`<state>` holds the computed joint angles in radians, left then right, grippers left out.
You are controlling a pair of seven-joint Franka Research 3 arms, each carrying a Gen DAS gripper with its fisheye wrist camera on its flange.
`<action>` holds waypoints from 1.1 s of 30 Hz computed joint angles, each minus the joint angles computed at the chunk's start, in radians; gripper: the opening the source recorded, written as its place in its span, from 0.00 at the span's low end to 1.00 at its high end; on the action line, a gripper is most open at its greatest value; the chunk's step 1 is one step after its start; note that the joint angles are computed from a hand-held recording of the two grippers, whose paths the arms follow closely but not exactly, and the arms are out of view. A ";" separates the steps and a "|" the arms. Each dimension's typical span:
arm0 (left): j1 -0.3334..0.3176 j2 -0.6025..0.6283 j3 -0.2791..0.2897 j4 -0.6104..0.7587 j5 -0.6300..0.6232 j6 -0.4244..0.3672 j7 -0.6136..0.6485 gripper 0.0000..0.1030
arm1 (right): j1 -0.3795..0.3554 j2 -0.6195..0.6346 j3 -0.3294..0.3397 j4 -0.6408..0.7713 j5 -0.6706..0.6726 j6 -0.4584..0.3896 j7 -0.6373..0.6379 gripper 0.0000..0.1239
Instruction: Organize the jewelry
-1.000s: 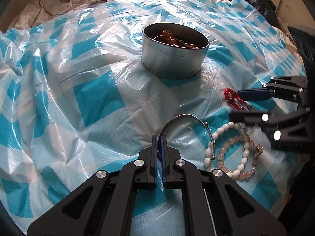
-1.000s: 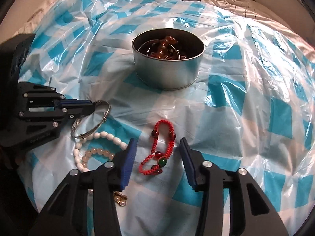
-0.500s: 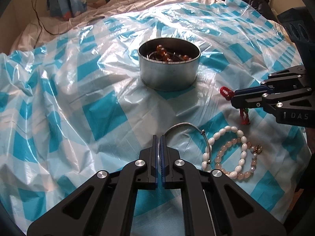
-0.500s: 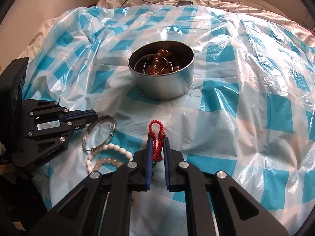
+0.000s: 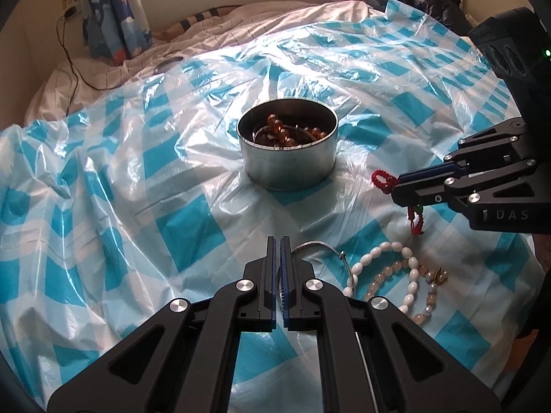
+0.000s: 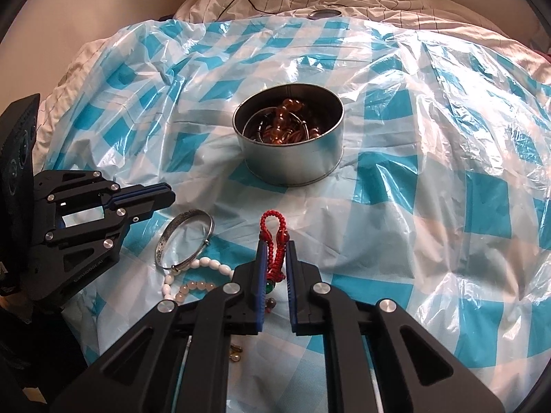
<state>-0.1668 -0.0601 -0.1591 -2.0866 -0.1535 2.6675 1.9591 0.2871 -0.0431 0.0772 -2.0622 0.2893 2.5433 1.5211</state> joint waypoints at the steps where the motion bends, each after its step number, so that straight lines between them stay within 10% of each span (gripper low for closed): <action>1: -0.001 0.000 -0.002 0.001 0.006 0.006 -0.002 0.02 | 0.000 0.000 -0.001 0.000 0.001 -0.001 -0.002 0.09; 33: 0.025 0.085 -0.015 0.060 -0.040 0.025 -0.049 0.02 | -0.013 0.030 -0.006 0.013 -0.095 -0.006 0.068 0.09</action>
<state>-0.1418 0.0246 -0.1743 -2.0264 -0.1931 2.6925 1.9100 0.2742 -0.0133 0.0714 -2.0496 0.1938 2.5376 1.5891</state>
